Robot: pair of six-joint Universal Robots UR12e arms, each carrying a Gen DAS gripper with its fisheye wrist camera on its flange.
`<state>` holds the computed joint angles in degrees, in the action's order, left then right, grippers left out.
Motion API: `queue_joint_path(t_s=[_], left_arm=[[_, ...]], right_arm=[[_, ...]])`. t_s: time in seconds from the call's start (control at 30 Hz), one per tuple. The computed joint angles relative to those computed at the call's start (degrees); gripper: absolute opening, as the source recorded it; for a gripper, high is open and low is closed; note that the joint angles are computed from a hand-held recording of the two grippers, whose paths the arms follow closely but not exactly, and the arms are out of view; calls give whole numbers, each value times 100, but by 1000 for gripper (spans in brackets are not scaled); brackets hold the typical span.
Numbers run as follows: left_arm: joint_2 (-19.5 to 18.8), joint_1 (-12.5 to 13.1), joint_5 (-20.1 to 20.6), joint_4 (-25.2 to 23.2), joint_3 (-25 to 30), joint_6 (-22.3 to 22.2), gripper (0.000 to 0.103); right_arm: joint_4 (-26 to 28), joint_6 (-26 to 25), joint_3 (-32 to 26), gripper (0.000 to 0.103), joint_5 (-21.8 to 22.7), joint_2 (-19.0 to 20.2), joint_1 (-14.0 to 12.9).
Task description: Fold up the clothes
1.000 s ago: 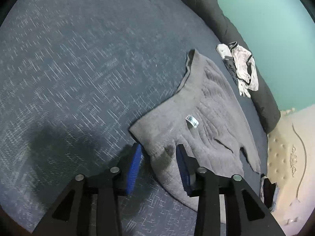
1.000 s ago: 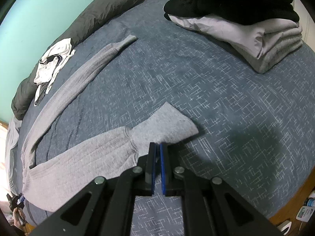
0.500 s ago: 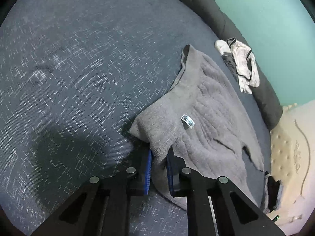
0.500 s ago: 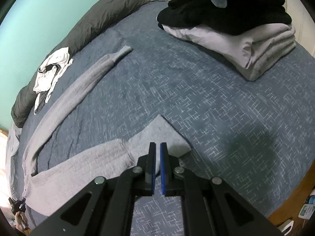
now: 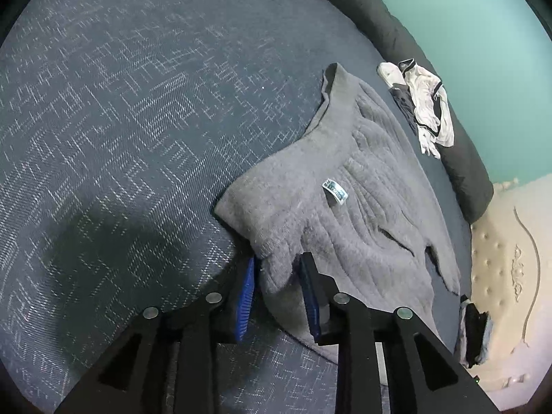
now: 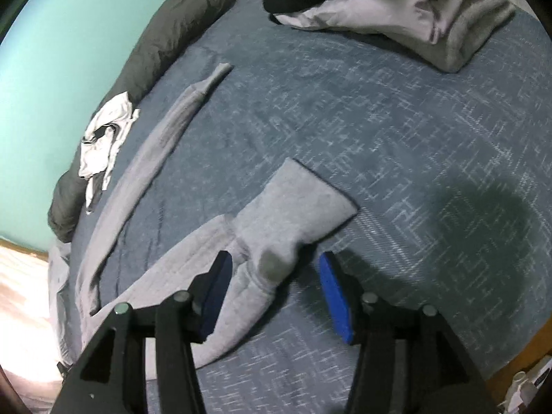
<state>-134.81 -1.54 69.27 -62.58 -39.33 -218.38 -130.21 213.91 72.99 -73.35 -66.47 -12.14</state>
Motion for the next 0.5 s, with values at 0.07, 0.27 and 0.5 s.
queue_joint_path(t_s=[0.07,0.27,0.5], left_arm=[[-11,-21,48,16,15,-7,29],[-70,-84,257,-48,150,74,24],[-38,-63,267,-65,226,169,12]], right_arm=[[88,-134,-74,53,107,50,19],[389,-333,-253,29,-72,154,123],[392,-430,-361,17,-117,176,133]])
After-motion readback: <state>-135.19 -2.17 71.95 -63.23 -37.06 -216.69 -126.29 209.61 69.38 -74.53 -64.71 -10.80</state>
